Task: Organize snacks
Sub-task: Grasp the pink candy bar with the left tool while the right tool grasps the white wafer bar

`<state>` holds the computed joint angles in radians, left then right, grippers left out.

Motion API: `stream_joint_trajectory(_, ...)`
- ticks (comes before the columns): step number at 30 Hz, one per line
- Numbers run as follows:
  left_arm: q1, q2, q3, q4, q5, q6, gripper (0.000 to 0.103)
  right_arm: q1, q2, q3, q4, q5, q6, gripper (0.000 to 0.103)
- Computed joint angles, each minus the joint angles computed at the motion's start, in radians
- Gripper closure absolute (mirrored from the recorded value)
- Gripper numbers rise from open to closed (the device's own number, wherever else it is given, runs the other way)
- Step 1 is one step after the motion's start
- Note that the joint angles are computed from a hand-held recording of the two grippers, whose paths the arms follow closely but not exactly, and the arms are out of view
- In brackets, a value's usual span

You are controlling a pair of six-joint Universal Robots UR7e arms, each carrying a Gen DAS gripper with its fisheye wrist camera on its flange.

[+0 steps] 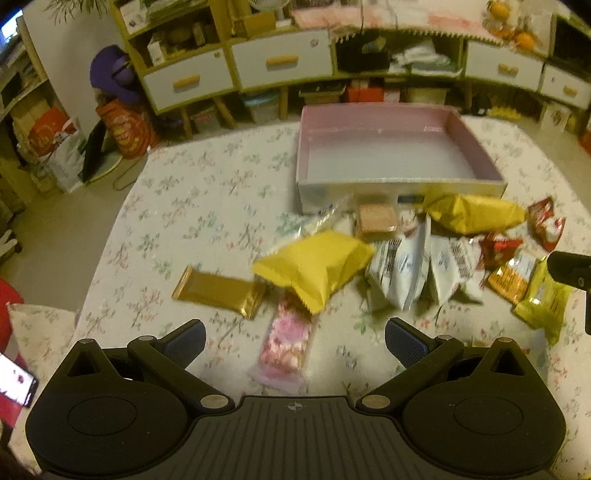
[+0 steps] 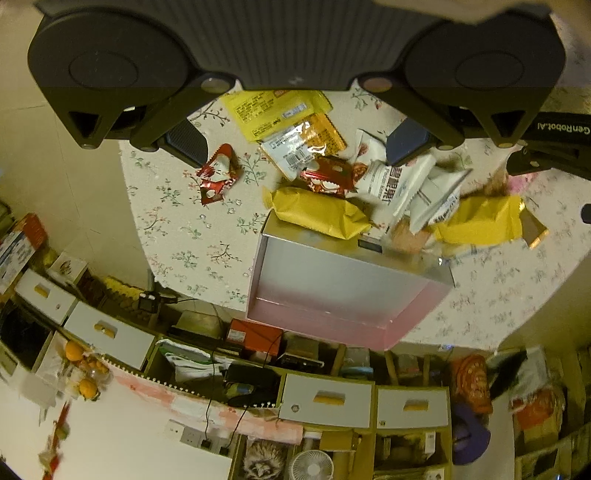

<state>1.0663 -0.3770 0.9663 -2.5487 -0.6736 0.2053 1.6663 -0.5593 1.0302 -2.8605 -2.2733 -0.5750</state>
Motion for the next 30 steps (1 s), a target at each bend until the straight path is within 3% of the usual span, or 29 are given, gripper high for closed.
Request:
stream_joint_trajectory(7,0.042,-0.049,0.030,-0.030,-0.218,0.071,0.000,-0.049,-0.048,0.017,0.068,0.162,0.051,0.000)
stream_joint_trajectory(12,0.076,-0.073,0.036,-0.006,-0.342,0.124,0.000,-0.072,-0.075,0.071,0.055,0.269,-0.102,0.004)
stream_joint_trajectory(16,0.100,-0.088,0.047,-0.016,-0.381,0.160,0.000,-0.073,-0.089,0.117,0.066,0.292,-0.203,0.009)
stream_joint_trajectory(25,0.150,-0.111,0.048,0.049,-0.496,0.188,0.001,-0.092,-0.133,0.155,0.259,0.385,-0.248,0.012)
stream_joint_trajectory(30,0.155,-0.094,0.039,0.075,-0.475,0.213,0.004,-0.093,-0.132,0.157,0.309,0.360,-0.257,0.012)
